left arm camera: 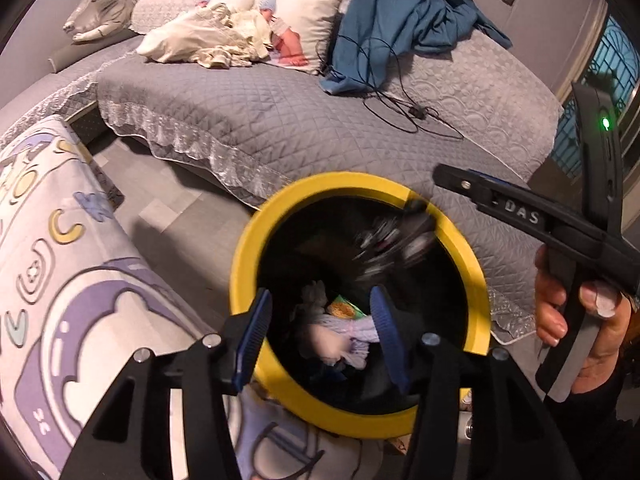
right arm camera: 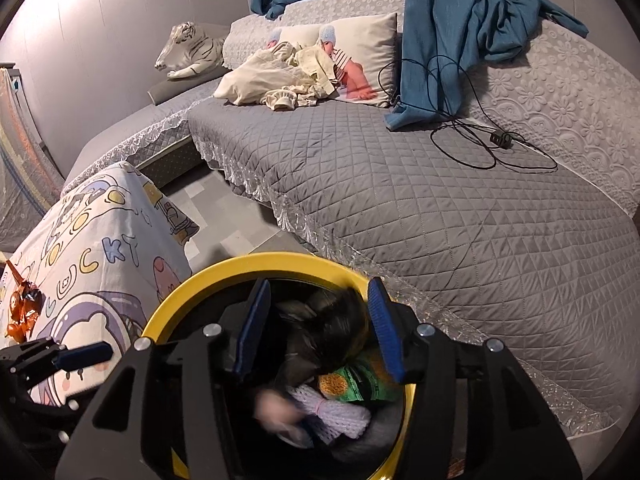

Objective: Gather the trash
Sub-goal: 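Lower both items into the yellow bin and open both tools, then move both open tools back over the trash on the bed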

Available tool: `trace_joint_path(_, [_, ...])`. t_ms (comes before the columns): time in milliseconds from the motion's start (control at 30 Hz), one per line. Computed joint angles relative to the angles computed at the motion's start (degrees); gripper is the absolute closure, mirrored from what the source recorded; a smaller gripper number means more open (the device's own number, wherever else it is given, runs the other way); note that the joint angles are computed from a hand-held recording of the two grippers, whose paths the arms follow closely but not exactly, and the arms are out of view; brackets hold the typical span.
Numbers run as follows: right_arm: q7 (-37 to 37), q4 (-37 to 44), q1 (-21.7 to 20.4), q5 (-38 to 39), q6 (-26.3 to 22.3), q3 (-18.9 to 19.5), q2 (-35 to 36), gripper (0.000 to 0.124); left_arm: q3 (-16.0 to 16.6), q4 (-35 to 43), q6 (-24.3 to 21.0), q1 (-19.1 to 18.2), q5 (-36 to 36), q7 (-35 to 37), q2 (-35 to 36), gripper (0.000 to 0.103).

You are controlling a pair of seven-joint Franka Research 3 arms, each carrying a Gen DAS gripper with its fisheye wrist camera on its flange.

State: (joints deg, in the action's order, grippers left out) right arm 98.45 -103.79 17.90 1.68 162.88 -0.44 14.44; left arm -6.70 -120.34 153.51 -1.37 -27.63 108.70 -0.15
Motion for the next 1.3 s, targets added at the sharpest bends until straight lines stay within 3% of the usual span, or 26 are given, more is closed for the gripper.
trace_joint_path(333, [-1.1, -0.1, 0.9, -0.6, 0.5, 1.1, -1.4, 0.075, 3.6, -4.8, 2.6, 2.5, 5.3, -4.2, -5.5, 0.054])
trace_joint_path(600, [-9.1, 4.2, 1.9, 5.1, -1.6, 5.3, 0.5, 0.075, 7.5, -10.5, 3.6, 4.4, 11.2, -7.1, -12.0, 0.054])
trace_joint_path(1000, [-18.2, 14.4, 8.1, 8.1, -5.3, 8.5, 5.9, 0.071, 13.6, -20.5, 6.0, 8.0, 17.6, -11.7, -22.8, 0.054])
trace_joint_path(1300, [-23.7, 27.9, 14.3, 7.0, -12.2, 9.7, 14.9, 0.071, 17.6, -27.0, 5.5, 10.5, 20.1, -13.2, -29.2, 0.053])
